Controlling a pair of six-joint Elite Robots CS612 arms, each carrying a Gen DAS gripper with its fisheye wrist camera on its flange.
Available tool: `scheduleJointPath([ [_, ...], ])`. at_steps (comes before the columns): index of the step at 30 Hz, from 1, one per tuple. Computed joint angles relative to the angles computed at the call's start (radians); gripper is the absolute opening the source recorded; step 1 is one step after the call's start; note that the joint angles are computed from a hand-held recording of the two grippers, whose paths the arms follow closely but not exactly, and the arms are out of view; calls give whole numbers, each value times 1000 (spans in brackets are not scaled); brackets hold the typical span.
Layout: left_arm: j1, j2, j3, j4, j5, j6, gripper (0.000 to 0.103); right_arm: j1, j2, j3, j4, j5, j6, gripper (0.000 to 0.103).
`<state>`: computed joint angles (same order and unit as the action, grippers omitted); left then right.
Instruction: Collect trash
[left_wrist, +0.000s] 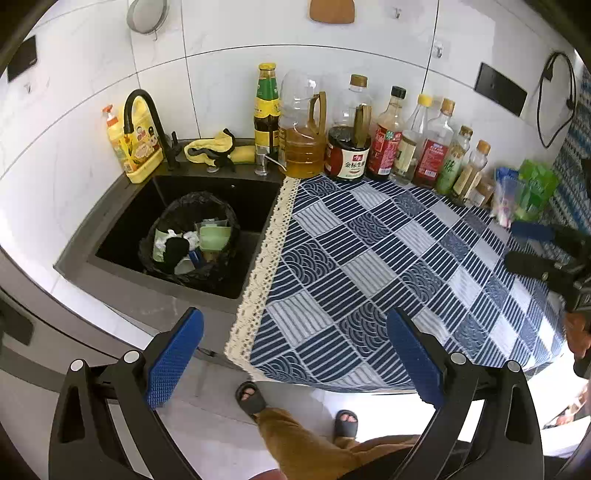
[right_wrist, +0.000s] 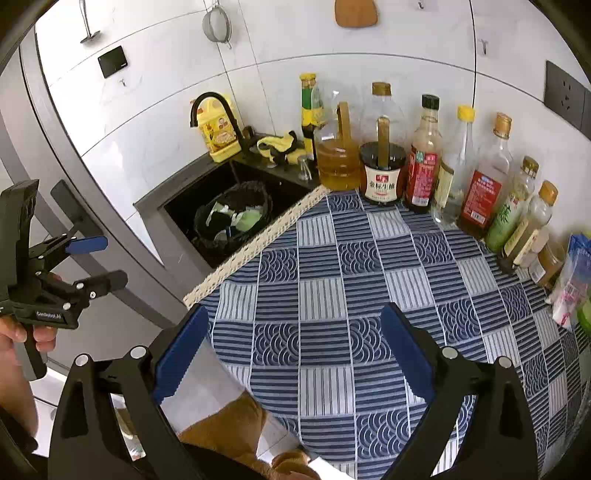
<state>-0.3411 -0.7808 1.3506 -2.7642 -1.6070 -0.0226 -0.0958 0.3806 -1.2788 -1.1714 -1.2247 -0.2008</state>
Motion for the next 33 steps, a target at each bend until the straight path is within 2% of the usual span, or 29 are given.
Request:
scheduleJointPath([
  [2, 1, -4, 10, -12, -13, -18, 96, -4, 6, -15, 12, 14, 7, 93],
  [6, 3, -5, 19, -1, -31, -33, 96, -3, 32, -64, 3, -22, 15, 93],
  [11, 9, -5, 32, 3, -53, -71, 96, -9, 59, -116, 1, -6, 60, 93],
  [16, 12, -5, 39, 2, -55, -78, 96, -11, 74, -134, 0, -4, 39, 93],
  [18, 12, -7, 42, -1, -58, -79, 96, -17, 81, -142, 2, 7, 58, 93],
  [20, 11, -10, 49, -9, -54, -76, 96, -24, 85, -141, 19, 24, 76, 93],
  [33, 11, -18, 64, -26, -69, -82, 96, -26, 89, -145, 47, -1, 85, 93],
])
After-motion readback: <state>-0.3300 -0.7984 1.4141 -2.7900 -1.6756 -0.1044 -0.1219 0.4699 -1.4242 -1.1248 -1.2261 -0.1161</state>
